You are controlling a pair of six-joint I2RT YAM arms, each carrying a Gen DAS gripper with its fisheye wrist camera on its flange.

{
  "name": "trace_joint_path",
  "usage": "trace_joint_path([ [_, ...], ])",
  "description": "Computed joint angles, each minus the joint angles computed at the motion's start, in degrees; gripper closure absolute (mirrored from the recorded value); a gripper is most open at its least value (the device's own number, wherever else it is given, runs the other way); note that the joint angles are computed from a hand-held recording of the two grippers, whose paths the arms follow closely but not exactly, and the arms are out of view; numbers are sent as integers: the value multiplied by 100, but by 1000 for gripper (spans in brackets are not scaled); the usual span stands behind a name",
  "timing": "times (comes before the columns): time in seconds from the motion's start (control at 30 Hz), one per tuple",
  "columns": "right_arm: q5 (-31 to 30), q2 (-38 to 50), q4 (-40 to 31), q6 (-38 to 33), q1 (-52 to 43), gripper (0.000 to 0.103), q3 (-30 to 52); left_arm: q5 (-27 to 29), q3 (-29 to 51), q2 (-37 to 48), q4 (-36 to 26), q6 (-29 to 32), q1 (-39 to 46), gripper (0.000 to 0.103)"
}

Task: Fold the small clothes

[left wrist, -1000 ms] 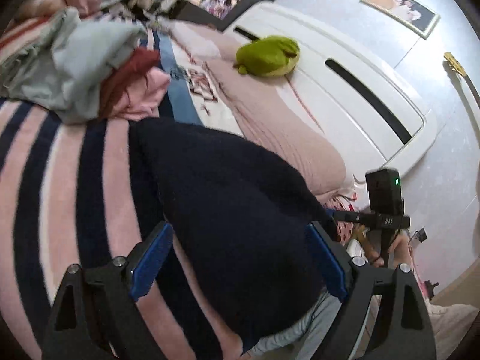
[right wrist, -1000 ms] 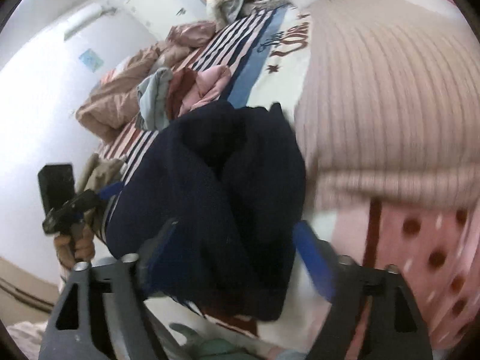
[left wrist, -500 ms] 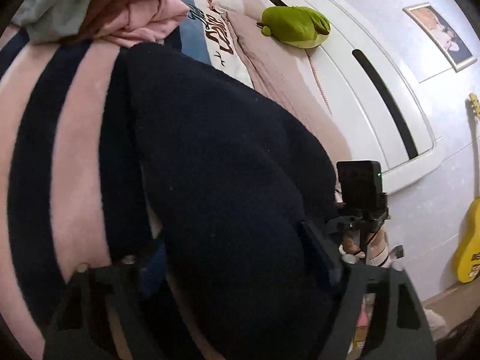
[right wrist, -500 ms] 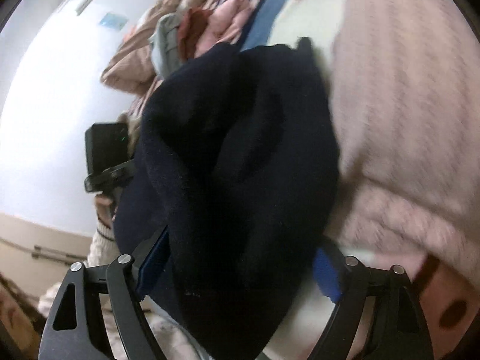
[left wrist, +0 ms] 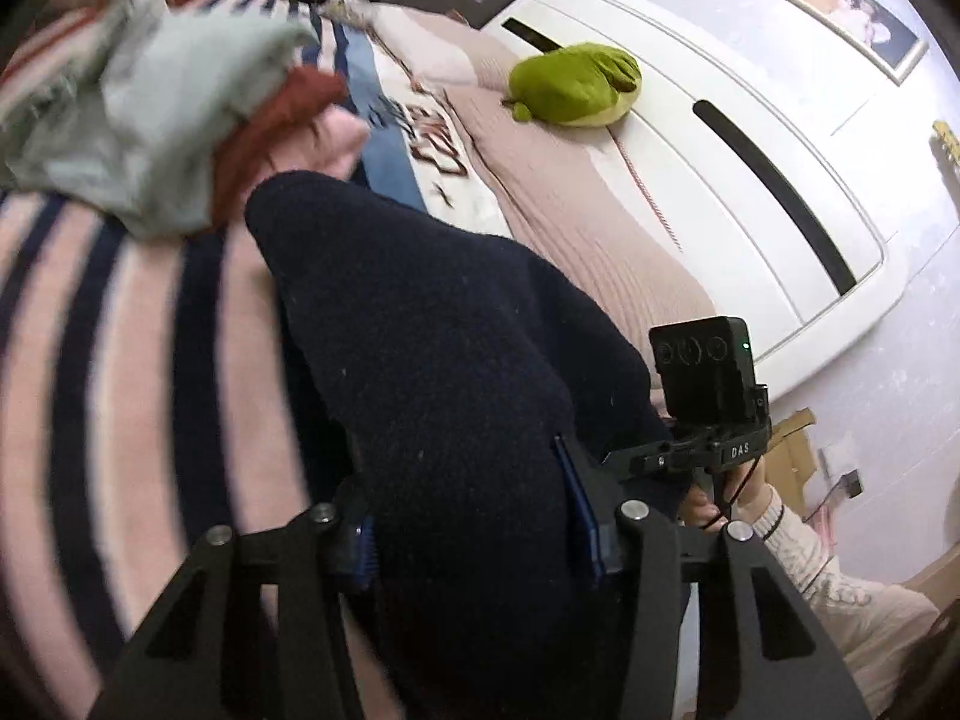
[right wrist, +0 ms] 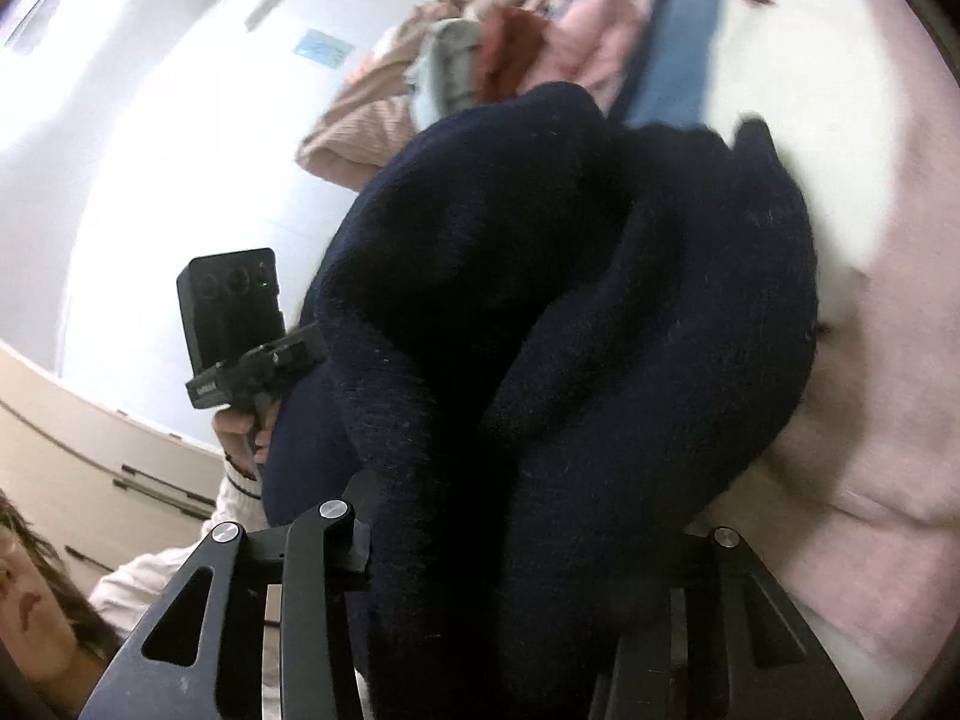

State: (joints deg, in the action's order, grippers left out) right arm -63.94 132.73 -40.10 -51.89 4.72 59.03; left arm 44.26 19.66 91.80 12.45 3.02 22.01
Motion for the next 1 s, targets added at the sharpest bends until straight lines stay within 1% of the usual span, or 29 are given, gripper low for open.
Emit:
trace_joint_path([
  [0.03,-196,-216,466,383,232,67,-212,-26,18,-306,-376,185,147,57],
  [0.07,-323,-358,743,641,378,67,-328,-35,78,-642,-829,400,332,57],
  [0.1,-440,-449,931,838,494,67,-386,-6,152,-1002,-1356,668,604,57],
  [0.13,-614,-680,1408,1309,749,67,-528,39,273,-1411,-2001,1027,952,57],
  [0.17,-683,-812,1652,1556,878,67,-602,65,378,-1661,-2435,1286,1183,57],
  [0.2,-776,-1058,2196,2120,1119,67,-752,114,522,-1959,-2987,1650,1501,57],
  [0.23,-806,-1361,2908,2819,1389,67,-955,187,713,-2199,-3557,2086,1859,57],
  [0.27,-779,-1579,3445,3330,1590,67,-1132,253,944,-2326,-4097,2509,2213,57],
  [0.3,-719,-1801,3975,3848,1823,67,-1263,343,1205,-2374,-4646,2978,2606,57],
  [0.33,-608,-2065,4718,4581,2158,67,-1420,430,1511,-2341,-5211,3498,3048,57],
  [0.37,-527,-2198,5133,5025,2392,67,-1474,490,1804,-2253,-5692,3967,3455,57],
  [0.4,-442,-2284,5447,5361,2584,67,-1505,526,2050,-2148,-6044,4333,3772,57],
  [0.43,-274,-2375,5981,5942,2930,67,-1517,587,2347,-1976,-6478,4850,4231,57],
  [0.47,-146,-2418,6255,6260,3175,67,-1493,636,2607,-1796,-6830,5290,4616,57],
  [0.5,-15,-2437,6414,6489,3386,67,-1423,667,2985,-1518,-7269,5855,5099,57],
  [0.53,156,-2445,6624,6779,3660,67,-1330,670,3226,-1321,-7508,6188,5405,57],
  [0.6,439,-2380,6937,7271,4148,67,-1117,677,3791,-845,-7938,6723,5955,57],
  [0.67,798,-2207,7130,7748,4686,67,-741,776,4456,-290,-8239,7088,6493,56],
  [0.77,1271,-1894,7189,8204,5311,67,-192,819,5142,299,-8276,7275,6928,56],
  [0.9,1853,-1325,6872,8393,5897,67,580,634,5954,1300,-7757,6779,7131,56],
  [0.97,2262,-829,6124,8219,6134,67,1299,300,6099,1802,-7247,6444,7079,56],
  [1.0,2430,-661,5920,8239,6233,67,1552,73,6080,2040,-6882,6201,7021,55],
])
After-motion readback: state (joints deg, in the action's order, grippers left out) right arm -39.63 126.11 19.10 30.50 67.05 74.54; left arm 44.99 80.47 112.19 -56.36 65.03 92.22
